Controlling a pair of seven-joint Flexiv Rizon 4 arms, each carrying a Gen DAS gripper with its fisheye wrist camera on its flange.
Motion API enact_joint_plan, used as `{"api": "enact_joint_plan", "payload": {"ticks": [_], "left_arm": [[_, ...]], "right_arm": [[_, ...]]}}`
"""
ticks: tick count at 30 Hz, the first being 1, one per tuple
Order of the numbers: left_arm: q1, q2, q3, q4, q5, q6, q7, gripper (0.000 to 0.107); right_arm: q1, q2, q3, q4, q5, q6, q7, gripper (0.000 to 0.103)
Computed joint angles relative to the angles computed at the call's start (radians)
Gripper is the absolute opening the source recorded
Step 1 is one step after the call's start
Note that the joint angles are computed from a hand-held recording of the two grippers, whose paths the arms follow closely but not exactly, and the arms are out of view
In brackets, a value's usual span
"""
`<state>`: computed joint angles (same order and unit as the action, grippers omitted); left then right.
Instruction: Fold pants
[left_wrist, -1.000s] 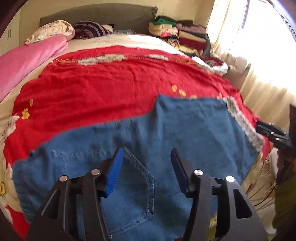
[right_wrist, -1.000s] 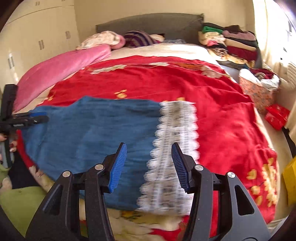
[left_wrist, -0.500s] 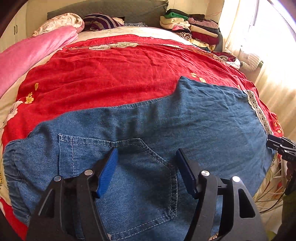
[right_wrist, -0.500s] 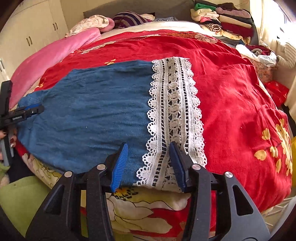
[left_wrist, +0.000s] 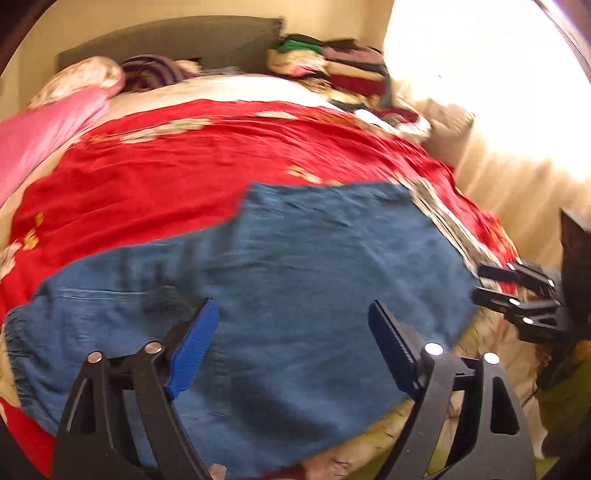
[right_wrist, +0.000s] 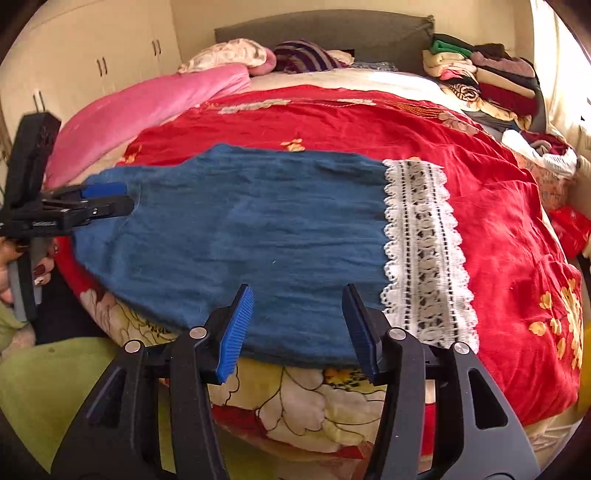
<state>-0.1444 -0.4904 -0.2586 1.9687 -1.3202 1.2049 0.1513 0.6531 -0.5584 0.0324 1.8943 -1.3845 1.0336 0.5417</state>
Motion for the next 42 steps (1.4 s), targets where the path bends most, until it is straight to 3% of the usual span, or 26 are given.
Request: {"api": "enact_joint_plan", "payload": {"ticks": [3, 7, 11, 15, 21, 23, 29, 34, 42], "left_arm": [[-0.017, 0.004, 0.004, 0.033, 0.042, -0.004, 0.018, 0.089], [-0.041, -0.041, 0.022, 0.044, 0.186, 0.058, -0.064, 0.089], [0.000, -0.051, -0.051, 0.064, 0.184, 0.130, -0.015, 0.096], [0.044, -0.039, -0.089, 0.072, 0.188, 0.108, -0.025, 0.096], [0.050, 0.000, -0.100, 0.077, 0.139, 0.070, 0.017, 0.098], [0.038, 0.013, -0.087, 0.074, 0.127, 0.054, 0.023, 0.098], [0.000, 0.036, -0.046, 0.052, 0.130, 0.009, 0.000, 0.098], [-0.024, 0.033, -0.032, 0.015, 0.170, -0.002, -0.048, 0.098], [-0.041, -0.016, -0.047, -0.086, 0.320, -0.003, -0.179, 0.098]], "right_arm": [[0.000, -0.022, 0.009, -0.010, 0.046, 0.006, -0.031, 0.046], [0.013, -0.043, 0.008, -0.007, 0.130, 0.015, -0.066, 0.047], [0.029, -0.034, -0.028, 0.001, 0.081, 0.052, -0.010, 0.053], [0.025, 0.013, -0.038, 0.025, -0.041, 0.034, 0.087, 0.059], [0.004, 0.071, 0.014, 0.064, -0.032, -0.084, 0.110, 0.067], [-0.003, 0.085, 0.025, 0.077, -0.038, -0.108, 0.127, 0.074], [-0.016, 0.134, 0.059, 0.125, -0.048, -0.187, 0.186, 0.080], [-0.029, 0.154, 0.081, 0.156, -0.052, -0.219, 0.228, 0.082], [-0.061, 0.144, 0.085, 0.177, -0.078, -0.179, 0.295, 0.083]]}}
